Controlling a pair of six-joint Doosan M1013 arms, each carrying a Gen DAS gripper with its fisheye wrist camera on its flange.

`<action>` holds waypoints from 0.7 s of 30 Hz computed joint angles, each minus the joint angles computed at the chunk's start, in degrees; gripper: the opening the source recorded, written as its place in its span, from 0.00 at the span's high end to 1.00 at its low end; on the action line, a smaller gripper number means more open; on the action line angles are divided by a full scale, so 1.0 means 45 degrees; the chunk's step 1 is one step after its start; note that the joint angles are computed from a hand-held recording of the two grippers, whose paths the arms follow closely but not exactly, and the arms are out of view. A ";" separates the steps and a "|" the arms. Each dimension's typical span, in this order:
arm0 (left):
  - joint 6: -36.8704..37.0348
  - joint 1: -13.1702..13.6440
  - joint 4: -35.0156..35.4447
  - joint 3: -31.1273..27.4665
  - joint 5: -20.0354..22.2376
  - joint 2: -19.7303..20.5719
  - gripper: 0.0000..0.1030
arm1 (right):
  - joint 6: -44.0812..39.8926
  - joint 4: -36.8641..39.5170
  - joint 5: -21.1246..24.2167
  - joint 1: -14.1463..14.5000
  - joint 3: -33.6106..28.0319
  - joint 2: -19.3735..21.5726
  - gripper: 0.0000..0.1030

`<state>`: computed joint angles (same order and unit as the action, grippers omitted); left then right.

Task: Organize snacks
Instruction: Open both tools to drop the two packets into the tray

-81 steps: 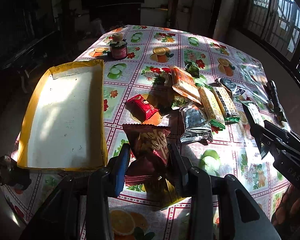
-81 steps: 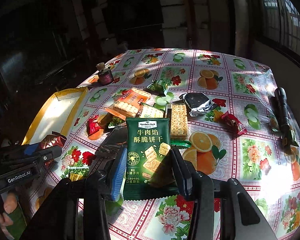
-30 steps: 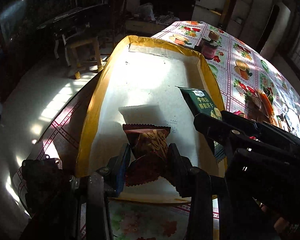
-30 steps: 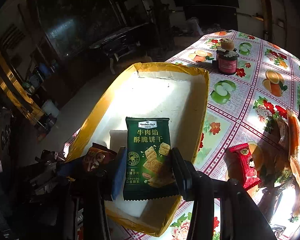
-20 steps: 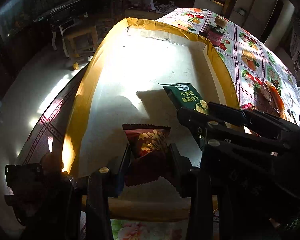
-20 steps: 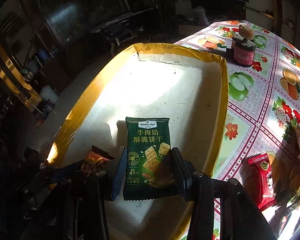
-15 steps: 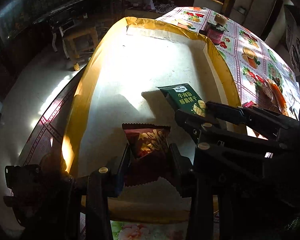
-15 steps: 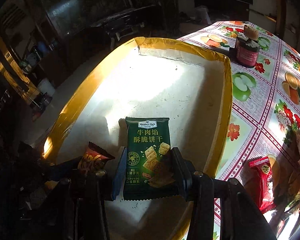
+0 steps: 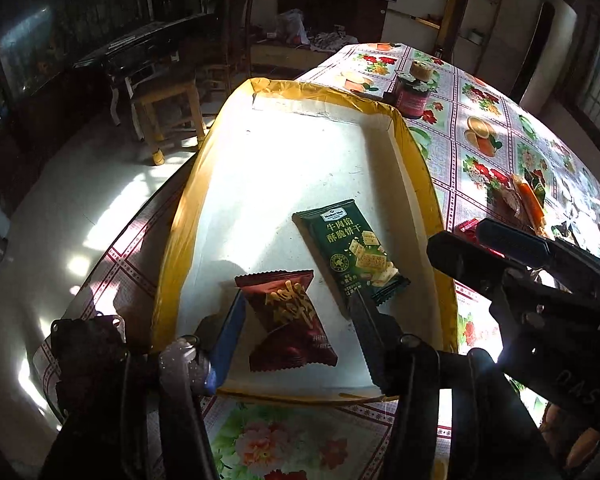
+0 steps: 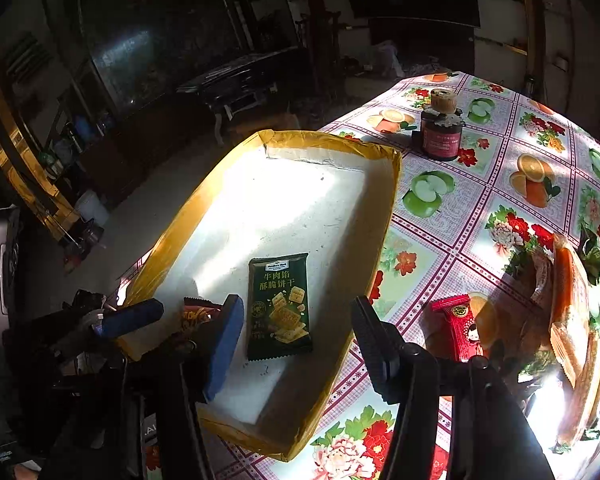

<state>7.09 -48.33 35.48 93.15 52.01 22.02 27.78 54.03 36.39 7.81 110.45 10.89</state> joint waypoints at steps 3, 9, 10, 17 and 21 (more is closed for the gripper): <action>0.0022 -0.0137 0.0033 -0.0140 0.0025 0.0033 0.47 | -0.0017 0.0244 -0.0040 -0.0472 0.0360 -0.0327 0.41; 0.0274 -0.0448 0.0127 -0.0478 -0.0029 0.0147 0.44 | -0.0011 0.0465 -0.0125 -0.1391 0.0933 -0.0798 0.41; 0.0333 -0.0499 0.0128 -0.0545 -0.0042 0.0176 0.44 | 0.0001 0.0475 -0.0168 -0.1543 0.1041 -0.0896 0.41; 0.1195 -0.0926 -0.0086 -0.1109 -0.0411 0.0481 0.38 | -0.0017 0.0481 -0.0535 -0.2894 0.1904 -0.1486 0.35; 0.1883 -0.1126 -0.0492 -0.1464 -0.0562 0.0729 0.37 | 0.0104 0.0459 -0.0631 -0.3686 0.2318 -0.1696 0.35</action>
